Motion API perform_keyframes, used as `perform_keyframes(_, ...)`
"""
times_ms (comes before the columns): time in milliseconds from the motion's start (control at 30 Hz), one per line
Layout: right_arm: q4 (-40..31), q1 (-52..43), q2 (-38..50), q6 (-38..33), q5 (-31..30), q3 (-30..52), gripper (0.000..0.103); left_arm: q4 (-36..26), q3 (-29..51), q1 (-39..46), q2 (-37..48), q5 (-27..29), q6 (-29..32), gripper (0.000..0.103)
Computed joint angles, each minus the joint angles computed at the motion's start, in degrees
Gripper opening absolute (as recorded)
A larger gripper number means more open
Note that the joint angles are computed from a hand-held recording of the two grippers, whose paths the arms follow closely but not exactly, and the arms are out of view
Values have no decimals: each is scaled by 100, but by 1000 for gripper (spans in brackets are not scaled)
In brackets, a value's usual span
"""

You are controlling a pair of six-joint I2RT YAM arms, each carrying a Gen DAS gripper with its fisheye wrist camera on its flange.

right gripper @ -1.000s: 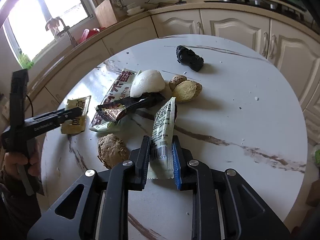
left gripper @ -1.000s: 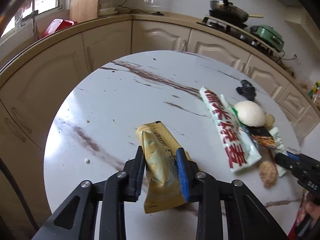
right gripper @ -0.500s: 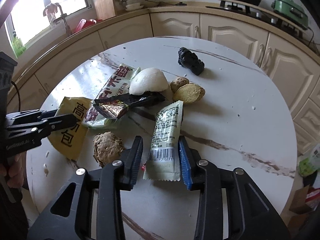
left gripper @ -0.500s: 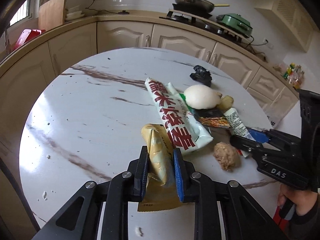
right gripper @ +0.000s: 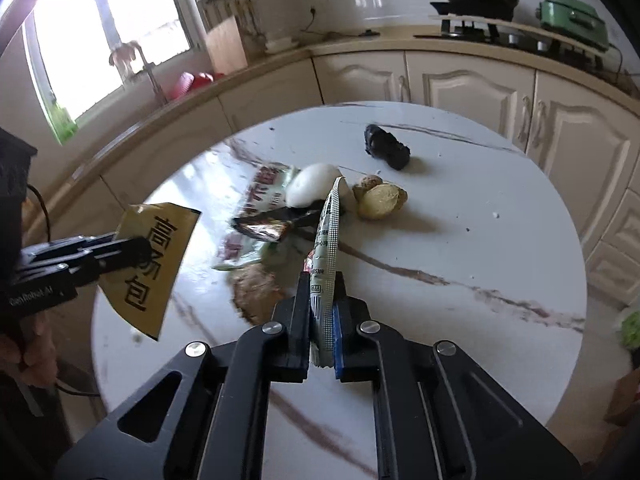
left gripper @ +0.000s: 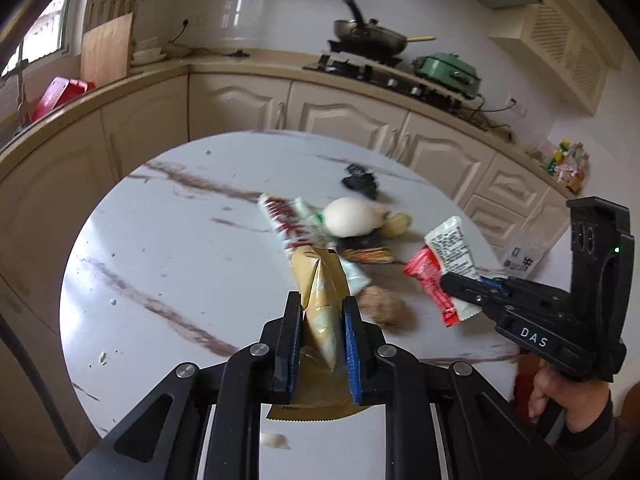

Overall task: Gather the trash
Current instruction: 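Grasp the white-green barcode wrapper with the right tool while the left tool holds the gold bag, then carry the gold bag and wrapper to the blue bin and open both tools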

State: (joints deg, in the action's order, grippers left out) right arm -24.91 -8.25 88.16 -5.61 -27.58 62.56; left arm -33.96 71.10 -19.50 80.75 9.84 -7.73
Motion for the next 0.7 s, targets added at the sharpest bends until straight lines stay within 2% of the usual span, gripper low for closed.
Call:
perform_keyframes(133,-157,-301,-455,-43,-250,-188,8,-177,123,-570,-271,-312,-164,15)
perform_keyframes(333,-669,-1398,-944,-444,-1116,-304,8,-282,493,-1674,-165,-887,-513,15)
perform_keyframes(400,-880,-1841,-772,-592,-1532,-247,8,-357,631,-1963,-24,-1103,-661,15)
perform_keyframes(500,-985,-2246,-749,-808,-1807,-340,8,-544,967,-2444,243,-1342,-773,15)
perform_keyframes(700,-1616,-3421,-533,-1583,-2375,-173,8,-843,2277,-3305,1431,-1622,-1057,15)
